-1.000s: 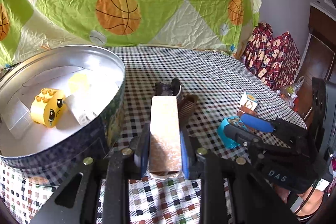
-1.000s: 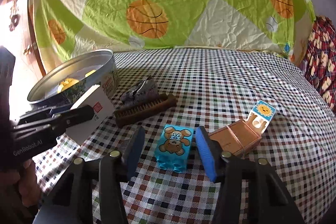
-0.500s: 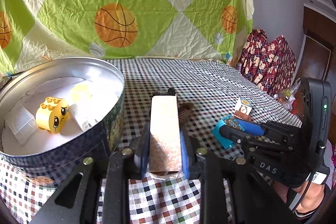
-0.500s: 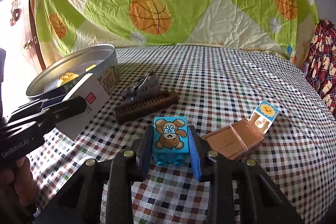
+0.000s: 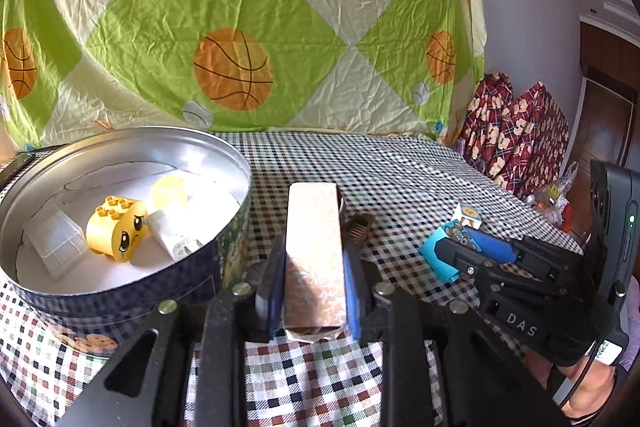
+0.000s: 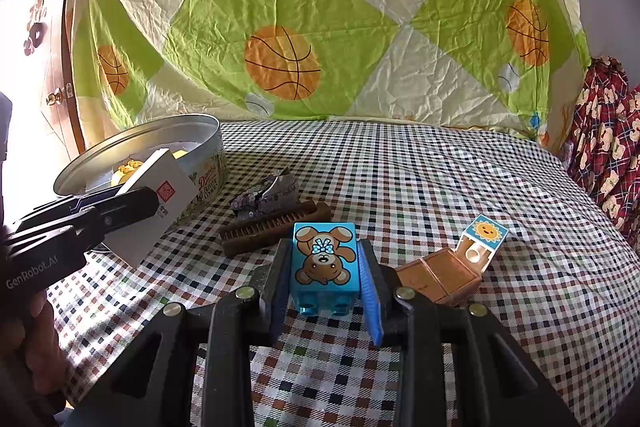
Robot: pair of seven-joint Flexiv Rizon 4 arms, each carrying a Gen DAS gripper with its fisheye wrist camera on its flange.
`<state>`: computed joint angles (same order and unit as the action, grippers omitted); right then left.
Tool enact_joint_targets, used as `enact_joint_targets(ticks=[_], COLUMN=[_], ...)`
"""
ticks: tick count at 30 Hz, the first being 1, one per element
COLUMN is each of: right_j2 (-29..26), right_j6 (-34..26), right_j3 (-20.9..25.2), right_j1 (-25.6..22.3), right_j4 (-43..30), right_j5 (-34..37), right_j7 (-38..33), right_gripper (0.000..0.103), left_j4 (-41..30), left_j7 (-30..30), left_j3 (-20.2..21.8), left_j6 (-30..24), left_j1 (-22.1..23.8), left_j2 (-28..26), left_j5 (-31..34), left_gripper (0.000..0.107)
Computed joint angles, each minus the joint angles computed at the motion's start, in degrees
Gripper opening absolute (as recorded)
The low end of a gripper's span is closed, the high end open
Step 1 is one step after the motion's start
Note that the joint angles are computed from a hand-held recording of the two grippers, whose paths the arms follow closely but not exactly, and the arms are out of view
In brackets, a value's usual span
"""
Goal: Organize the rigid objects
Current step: 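Carry the pink box toward the tin with the left tool while the right tool carries the bear block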
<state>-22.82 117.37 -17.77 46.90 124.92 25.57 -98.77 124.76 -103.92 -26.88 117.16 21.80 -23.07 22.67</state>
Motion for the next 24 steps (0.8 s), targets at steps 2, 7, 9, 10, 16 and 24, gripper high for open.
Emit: enact_joint_targets(ticks=[2, 7, 9, 10, 16, 24], right_j2=[-0.26, -0.63, -0.69, -0.7, -0.69, -0.64], right_j6=[1.16, 3.94, 4.62, 4.8, 6.02, 7.82], right_j3=[0.22, 1.94, 2.69, 3.1, 5.23, 7.6], right_j1=[-0.04, -0.81, -1.19, -1.45, -2.86, -4.28], right_j4=[0.09, -0.06, -0.29, -0.44, -1.04, -1.77], right_j5=[0.27, 1.83, 2.69, 3.05, 4.68, 6.89], right_j7=[-0.18, -2.12, -3.08, -3.49, -5.56, -8.36], right_gripper=[0.034, 0.034, 0.034, 0.034, 0.034, 0.034], left_j4=[0.07, 0.22, 0.23, 0.23, 0.22, 0.08], left_j7=[0.02, -0.28, -0.41, -0.5, -0.9, -1.55], left_j3=[0.63, 2.74, 3.78, 4.24, 6.73, 8.01], left_j6=[0.49, 1.71, 2.17, 2.31, 3.31, 3.62], left_j1=[-0.5, -2.3, -3.24, -3.66, -5.87, -6.89], left_j2=[0.03, 0.22, 0.3, 0.36, 0.56, 0.86], left_j5=[-0.23, -0.61, -0.74, -0.79, -1.16, -0.93], left_gripper=[0.024, 0.024, 0.024, 0.024, 0.024, 0.024])
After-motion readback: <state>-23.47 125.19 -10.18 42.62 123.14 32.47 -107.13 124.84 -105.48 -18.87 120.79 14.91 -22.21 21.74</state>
